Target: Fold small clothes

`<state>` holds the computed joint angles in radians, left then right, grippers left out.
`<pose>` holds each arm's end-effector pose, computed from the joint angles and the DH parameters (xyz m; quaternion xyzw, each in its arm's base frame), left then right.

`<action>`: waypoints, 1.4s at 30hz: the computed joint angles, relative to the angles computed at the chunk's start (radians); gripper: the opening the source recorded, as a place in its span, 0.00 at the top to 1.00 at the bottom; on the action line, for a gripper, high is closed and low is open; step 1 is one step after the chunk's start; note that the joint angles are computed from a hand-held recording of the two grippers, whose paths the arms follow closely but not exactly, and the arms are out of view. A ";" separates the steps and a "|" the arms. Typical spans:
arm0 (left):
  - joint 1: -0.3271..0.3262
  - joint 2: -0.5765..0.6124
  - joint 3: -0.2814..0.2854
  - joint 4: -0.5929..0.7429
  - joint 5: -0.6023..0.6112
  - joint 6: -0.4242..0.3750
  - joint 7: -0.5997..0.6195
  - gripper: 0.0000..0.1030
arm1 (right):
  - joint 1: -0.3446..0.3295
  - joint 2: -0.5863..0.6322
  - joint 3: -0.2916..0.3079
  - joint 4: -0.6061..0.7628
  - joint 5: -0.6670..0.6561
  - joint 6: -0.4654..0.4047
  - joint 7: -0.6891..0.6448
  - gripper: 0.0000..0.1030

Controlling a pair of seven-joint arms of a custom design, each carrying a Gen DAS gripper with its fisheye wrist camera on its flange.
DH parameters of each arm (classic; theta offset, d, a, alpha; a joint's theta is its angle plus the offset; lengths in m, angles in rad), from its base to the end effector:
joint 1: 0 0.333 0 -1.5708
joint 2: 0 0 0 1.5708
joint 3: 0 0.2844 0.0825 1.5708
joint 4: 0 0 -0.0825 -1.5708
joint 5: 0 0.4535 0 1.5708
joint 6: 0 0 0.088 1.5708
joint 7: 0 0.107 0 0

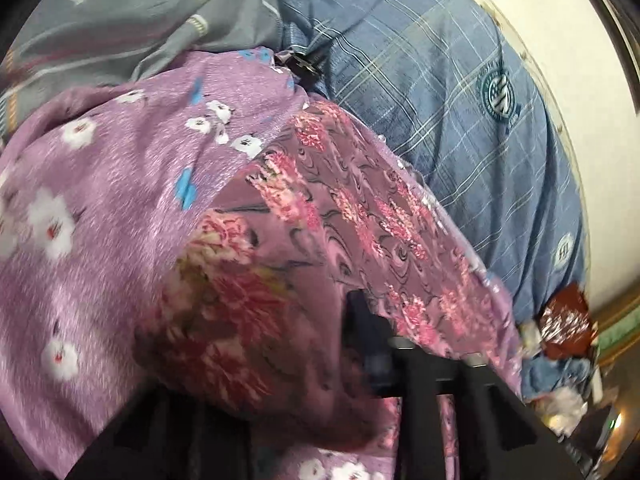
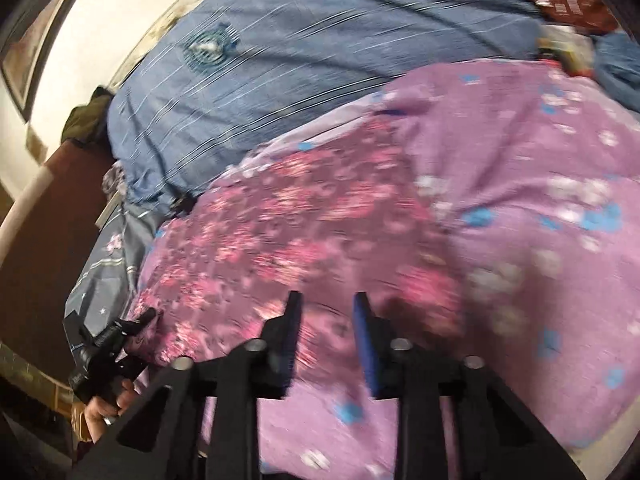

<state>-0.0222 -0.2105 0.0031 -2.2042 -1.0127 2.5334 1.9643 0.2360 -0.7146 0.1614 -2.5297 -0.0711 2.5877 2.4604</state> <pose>0.5971 -0.0020 0.4661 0.7205 -0.5358 0.4398 0.0178 0.4363 0.1896 0.5526 -0.4944 0.7819 -0.1362 0.3546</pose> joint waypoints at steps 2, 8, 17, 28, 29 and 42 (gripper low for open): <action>0.001 0.008 0.005 0.007 -0.019 -0.010 0.001 0.83 | 0.027 0.108 -0.032 0.049 0.033 0.013 -0.042 0.79; 0.008 0.051 -0.003 0.039 -0.092 -0.030 -0.004 0.58 | -0.008 0.159 0.006 0.050 -0.016 0.116 -0.001 0.80; -0.037 -0.025 -0.050 -0.031 0.032 0.194 0.018 0.87 | 0.047 0.402 -0.020 0.259 -0.003 0.079 -0.070 0.83; -0.131 -0.146 -0.019 -0.084 0.217 0.252 -0.035 0.87 | -0.004 0.298 0.058 0.261 -0.278 -0.063 0.008 0.77; -0.135 -0.157 -0.022 -0.089 0.236 0.257 -0.049 0.87 | -0.010 0.289 0.063 0.257 -0.300 -0.067 0.019 0.77; -0.224 -0.233 -0.022 -0.105 0.397 0.269 -0.138 0.88 | -0.056 0.144 0.076 0.167 -0.411 -0.090 0.088 0.77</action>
<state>-0.2462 -0.4436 -0.0187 -2.3089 -0.6162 2.8024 1.8261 0.1800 -0.5707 0.2378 -2.3630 -0.4824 2.4973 2.5481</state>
